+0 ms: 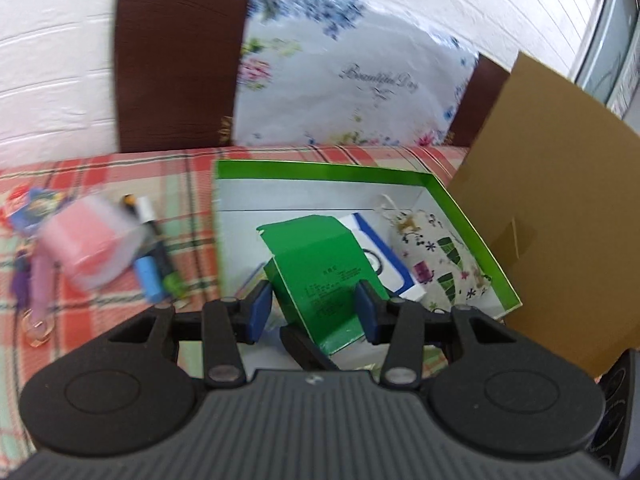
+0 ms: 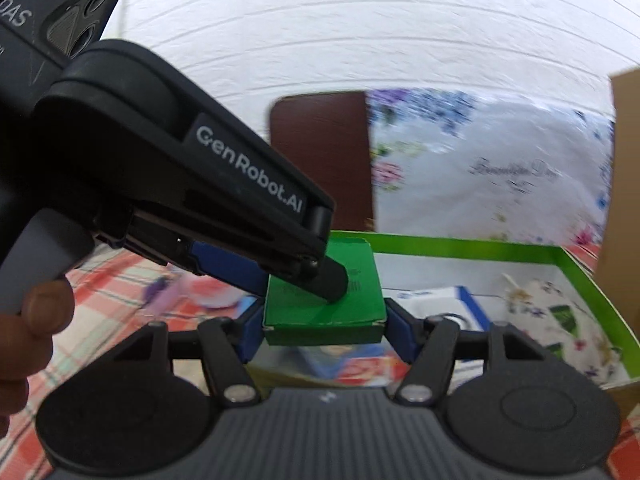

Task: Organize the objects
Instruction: 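Place the small green box into the green box on the HP box, release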

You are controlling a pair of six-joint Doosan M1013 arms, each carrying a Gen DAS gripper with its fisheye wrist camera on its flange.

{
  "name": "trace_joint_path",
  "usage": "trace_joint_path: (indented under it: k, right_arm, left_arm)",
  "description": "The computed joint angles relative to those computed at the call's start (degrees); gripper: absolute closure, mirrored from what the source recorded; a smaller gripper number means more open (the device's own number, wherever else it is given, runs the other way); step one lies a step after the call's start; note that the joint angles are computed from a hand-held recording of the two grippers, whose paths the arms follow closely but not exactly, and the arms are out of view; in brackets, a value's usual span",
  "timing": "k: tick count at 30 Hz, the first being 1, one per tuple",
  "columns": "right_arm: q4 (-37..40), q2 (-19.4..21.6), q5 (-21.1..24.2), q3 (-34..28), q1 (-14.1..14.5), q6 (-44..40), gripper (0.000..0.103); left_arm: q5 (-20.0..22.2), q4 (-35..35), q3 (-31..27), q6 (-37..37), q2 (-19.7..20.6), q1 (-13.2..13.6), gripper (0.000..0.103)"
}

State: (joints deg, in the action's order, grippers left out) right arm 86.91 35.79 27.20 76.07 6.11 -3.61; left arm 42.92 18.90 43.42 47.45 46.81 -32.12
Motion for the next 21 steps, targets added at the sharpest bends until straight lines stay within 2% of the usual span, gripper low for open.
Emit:
trace_joint_path:
  k: [4, 6, 8, 10, 14, 21]
  right_arm:
    - [-3.3, 1.9, -1.7, -2.6, -0.1, 4.8, 0.039]
    - [-7.8, 2.5, -3.0, -3.6, 0.0, 8.3, 0.035]
    - [-11.7, 2.9, -4.8, -4.3, 0.1, 13.3, 0.036]
    - [-10.7, 2.6, -3.5, -3.9, -0.5, 15.1, 0.036]
    - [-5.9, 0.7, -4.3, -1.2, -1.1, 12.7, 0.036]
    - [-6.2, -2.6, -2.9, 2.0, -3.0, 18.8, 0.036]
  left_arm:
    - [5.2, 0.8, -7.9, 2.4, 4.4, -0.2, 0.054]
    - [10.9, 7.1, -12.7, 1.1, 7.0, -1.1, 0.052]
    - [16.2, 10.4, -16.3, 0.7, 8.8, -1.6, 0.052]
    - [16.8, 11.8, -15.3, -0.5, 8.2, -1.7, 0.052]
    - [20.2, 16.9, -13.5, -2.4, 7.2, -2.8, 0.050]
    - [17.9, 23.8, -2.8, -9.4, 1.3, -4.7, 0.044]
